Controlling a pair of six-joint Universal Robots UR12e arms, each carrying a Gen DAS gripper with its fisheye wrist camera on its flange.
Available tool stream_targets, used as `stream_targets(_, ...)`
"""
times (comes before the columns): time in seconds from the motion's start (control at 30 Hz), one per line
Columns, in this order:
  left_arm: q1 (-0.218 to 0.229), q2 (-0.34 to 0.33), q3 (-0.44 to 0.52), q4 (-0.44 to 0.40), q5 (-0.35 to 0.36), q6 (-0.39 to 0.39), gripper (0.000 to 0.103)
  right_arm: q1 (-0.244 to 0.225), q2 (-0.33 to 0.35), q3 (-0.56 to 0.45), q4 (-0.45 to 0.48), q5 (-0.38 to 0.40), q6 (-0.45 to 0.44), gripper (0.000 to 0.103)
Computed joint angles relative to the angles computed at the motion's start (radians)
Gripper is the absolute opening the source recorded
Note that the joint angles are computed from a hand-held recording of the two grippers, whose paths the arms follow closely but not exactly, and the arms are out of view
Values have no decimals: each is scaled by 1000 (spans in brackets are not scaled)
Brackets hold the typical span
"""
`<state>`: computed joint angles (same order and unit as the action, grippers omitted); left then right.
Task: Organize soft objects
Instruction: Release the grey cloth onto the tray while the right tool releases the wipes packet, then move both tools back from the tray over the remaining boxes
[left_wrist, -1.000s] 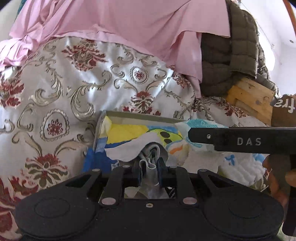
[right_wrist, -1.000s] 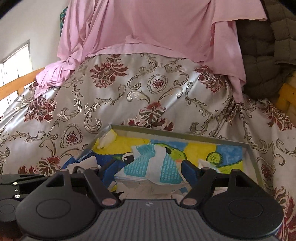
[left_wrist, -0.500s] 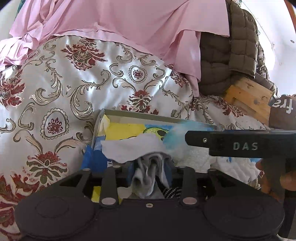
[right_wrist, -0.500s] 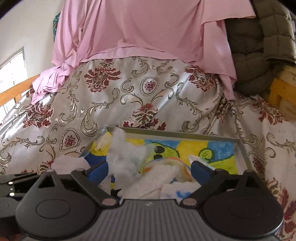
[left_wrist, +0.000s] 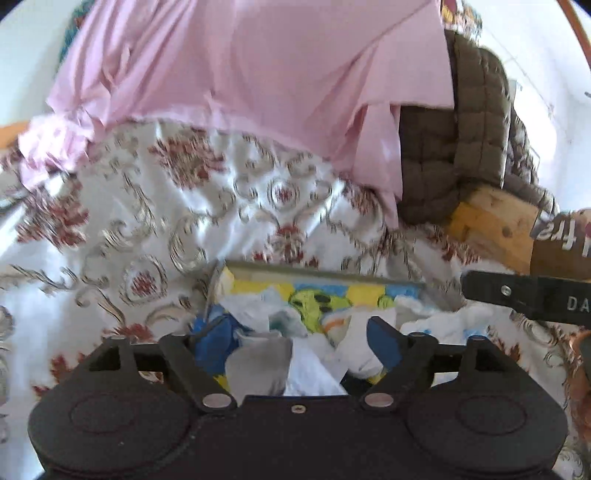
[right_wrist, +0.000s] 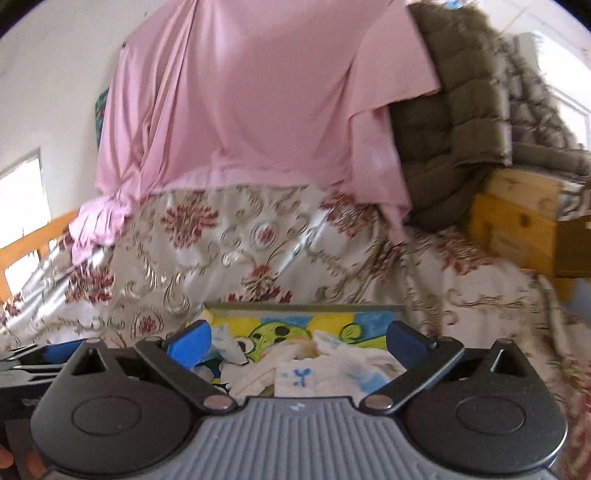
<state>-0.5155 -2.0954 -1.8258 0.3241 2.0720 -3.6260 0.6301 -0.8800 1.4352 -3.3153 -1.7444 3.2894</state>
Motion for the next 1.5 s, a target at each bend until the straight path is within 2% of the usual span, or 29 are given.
stream_targets(0.2, -67, 32, -26, 79, 134, 41, 95, 9, -80, 120, -95, -29, 6, 103)
stream_targets(0.47, -157, 84, -66, 122, 251, 77, 102, 43, -166, 266, -206, -45, 5, 103)
stream_targets(0.73, -236, 121, -109, 138, 327, 54, 102, 80, -228, 374, -286, -87, 9, 103)
stream_targets(1.0, -298, 139, -145, 142, 393, 20, 102, 119, -258, 442, -331, -159, 17, 103)
stream_targets(1.2, -339, 154, -171, 86, 453, -66, 102, 155, -265, 478, -348, -208, 25, 103)
stream_targets(1.37, -366, 190, -200, -83, 499, -221, 102, 187, -266, 507, -340, -280, 93, 103)
stream_targets(1.5, -385, 206, -225, -163, 522, -305, 102, 200, -267, 532, -326, -304, 147, 103)
